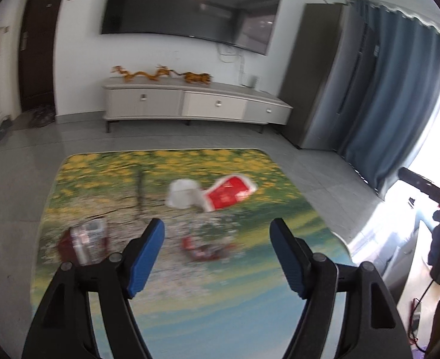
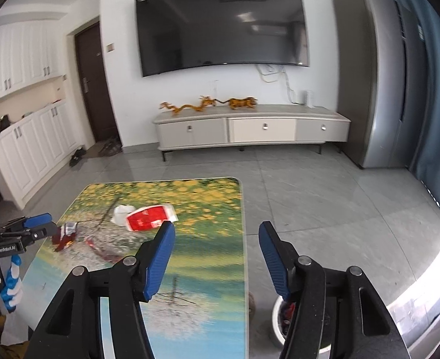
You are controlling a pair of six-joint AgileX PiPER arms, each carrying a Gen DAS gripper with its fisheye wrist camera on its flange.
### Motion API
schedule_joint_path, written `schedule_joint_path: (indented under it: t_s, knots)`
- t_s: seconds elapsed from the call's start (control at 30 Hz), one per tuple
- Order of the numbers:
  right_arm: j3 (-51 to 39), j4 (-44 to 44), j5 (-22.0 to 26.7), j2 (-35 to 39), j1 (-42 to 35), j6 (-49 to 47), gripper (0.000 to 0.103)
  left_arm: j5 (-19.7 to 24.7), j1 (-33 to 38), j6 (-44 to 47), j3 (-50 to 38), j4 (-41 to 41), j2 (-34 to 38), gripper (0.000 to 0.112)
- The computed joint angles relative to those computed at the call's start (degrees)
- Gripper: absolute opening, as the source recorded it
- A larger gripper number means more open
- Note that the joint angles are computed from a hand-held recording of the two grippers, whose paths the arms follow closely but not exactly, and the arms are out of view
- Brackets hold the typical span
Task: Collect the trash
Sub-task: 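Move both open tools back over the table trash, then grasp the brown chip bag with the left tool while the right tool grasps the white tissue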
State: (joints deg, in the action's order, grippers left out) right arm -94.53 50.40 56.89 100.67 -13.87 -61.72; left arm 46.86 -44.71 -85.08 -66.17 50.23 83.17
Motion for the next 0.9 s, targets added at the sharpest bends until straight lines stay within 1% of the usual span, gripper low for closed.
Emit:
schedule_joint_path:
  t_s: [0.07, 0.17, 0.37, 0.4, 0.53, 0.7, 0.9]
  knots:
    - [0.79, -0.44, -0.34, -0.85, 1.74, 0.00, 0.059, 1.29, 0.90, -2.61, 5.18, 0.85, -4.16, 0.072]
    - [2.28, -1.21, -1.01, -1.81, 4.12, -0.20, 0.059, 1.79, 3.02, -5.57, 11.96, 0.99, -9.37, 0.072]
    - [4.21, -3.27, -2.38, -2.71, 8.22, 0.46, 0.059, 0.47, 7.46, -8.91, 20.32, 0.17, -15.57, 0.072]
    - [4.30, -3.60, -2.59, -2.69, 8.76, 0.70, 0.059, 0.38, 7.78, -9.31, 20.87, -0.02, -15.82, 0.072]
    - [4.01, -4.99, -2.93, -2.02, 10.40, 1.37, 0.060, -2.39, 11.25, -8.91, 22.91, -1.47, -15.58, 0.072]
    - [1.33, -7.46, -2.45, 0.79, 12.62, 3.25, 0.061, -8.02, 17.12, -6.83, 24.31, -3.64, -13.13, 0.072]
    - [-4.17, -12.20, -2.60, 6.00, 17.73, 6.50, 0.062, -14.62, 24.01, -3.76, 26.55, -6.10, -10.78, 0.072]
